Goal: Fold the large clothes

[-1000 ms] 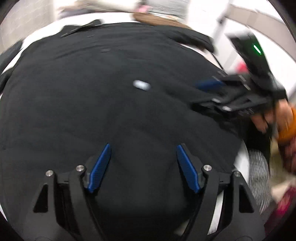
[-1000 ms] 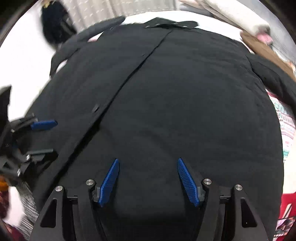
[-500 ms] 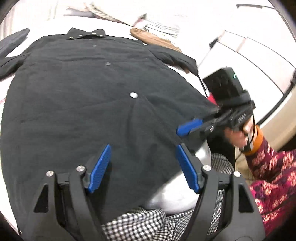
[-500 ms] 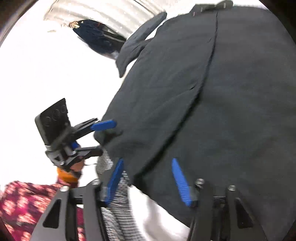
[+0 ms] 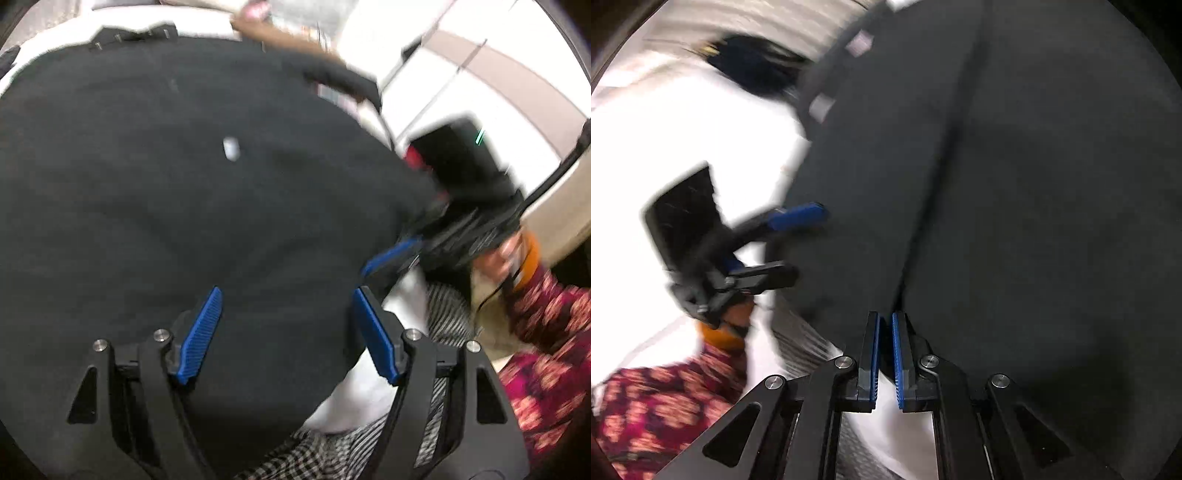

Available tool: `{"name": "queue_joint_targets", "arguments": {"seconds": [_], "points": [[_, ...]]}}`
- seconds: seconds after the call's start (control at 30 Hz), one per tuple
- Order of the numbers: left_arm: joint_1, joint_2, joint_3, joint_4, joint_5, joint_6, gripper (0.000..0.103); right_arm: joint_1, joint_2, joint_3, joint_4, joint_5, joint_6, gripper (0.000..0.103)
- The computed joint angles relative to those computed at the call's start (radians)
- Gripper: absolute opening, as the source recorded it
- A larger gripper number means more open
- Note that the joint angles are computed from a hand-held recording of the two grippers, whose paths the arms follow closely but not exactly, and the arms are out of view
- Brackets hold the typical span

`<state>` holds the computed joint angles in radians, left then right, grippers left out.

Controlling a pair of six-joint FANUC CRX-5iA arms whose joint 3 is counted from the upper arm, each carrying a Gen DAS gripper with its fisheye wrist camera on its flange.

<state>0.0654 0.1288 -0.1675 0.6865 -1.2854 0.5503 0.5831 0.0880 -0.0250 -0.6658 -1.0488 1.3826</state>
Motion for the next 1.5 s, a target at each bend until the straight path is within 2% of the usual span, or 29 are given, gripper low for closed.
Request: {"name": "queue_joint_targets", "arguments": {"seconds": [0.03, 0.07, 0.13, 0.2, 0.23, 0.27, 0.33, 0.43, 0.53, 0.63, 0.77, 0.87, 1.07, 1.23, 1.33, 1.5], "points": [[-0.002, -0.034, -0.039, 0.004, 0.039, -0.053, 0.073, -0.012, -0.014, -0.019, -0.028, 0.008, 0.023, 0.006], [-0.001, -0.041, -0.04, 0.0, 0.029, -0.07, 0.073, -0.015, -0.033, -0.032, -0.025, 0.019, 0.021, 0.007], [0.009, -0.033, -0.019, 0.002, -0.019, -0.054, 0.074, 0.007, -0.057, -0.044, 0.056, 0.068, -0.039, 0.009], [0.025, -0.022, 0.005, 0.01, -0.044, -0.011, 0.075, 0.034, -0.085, -0.06, 0.162, 0.125, -0.096, 0.026], [0.034, -0.021, 0.016, 0.014, -0.038, 0.021, 0.075, 0.053, -0.084, -0.065, 0.242, 0.16, -0.143, 0.031], [0.045, -0.021, 0.022, 0.021, -0.025, 0.047, 0.077, 0.087, -0.095, -0.086, 0.354, 0.201, -0.224, 0.041], [0.077, -0.034, 0.026, 0.04, 0.014, 0.098, 0.08, 0.141, -0.083, -0.096, 0.542, 0.238, -0.363, 0.051], [0.13, -0.07, 0.0, 0.084, 0.131, 0.166, 0.082, 0.182, -0.06, -0.104, 0.722, 0.241, -0.495, 0.057], [0.183, -0.048, 0.047, 0.059, 0.202, 0.285, 0.084, 0.165, -0.029, -0.058, 0.713, 0.214, -0.487, 0.062], [0.243, 0.003, 0.111, 0.032, 0.231, 0.41, 0.084, 0.143, -0.01, -0.03, 0.697, 0.185, -0.477, 0.064], [0.299, 0.082, 0.183, 0.019, 0.305, 0.489, 0.084, 0.143, 0.046, 0.043, 0.732, 0.146, -0.499, 0.065], [0.335, 0.154, 0.215, 0.074, 0.367, 0.505, 0.084, 0.122, 0.097, 0.127, 0.714, 0.111, -0.477, 0.065], [0.373, 0.325, 0.338, 0.105, 0.432, 0.632, 0.084, 0.101, 0.227, 0.316, 0.751, 0.031, -0.431, 0.065], [0.382, 0.434, 0.34, 0.294, 0.491, 0.614, 0.084, 0.084, 0.282, 0.391, 0.741, 0.03, -0.389, 0.068], [0.369, 0.481, 0.298, 0.484, 0.544, 0.57, 0.084, 0.074, 0.32, 0.428, 0.72, 0.016, -0.374, 0.069], [0.302, 0.492, 0.184, 0.918, 0.68, 0.312, 0.083, 0.059, 0.38, 0.488, 0.696, -0.045, -0.351, 0.069]]}}
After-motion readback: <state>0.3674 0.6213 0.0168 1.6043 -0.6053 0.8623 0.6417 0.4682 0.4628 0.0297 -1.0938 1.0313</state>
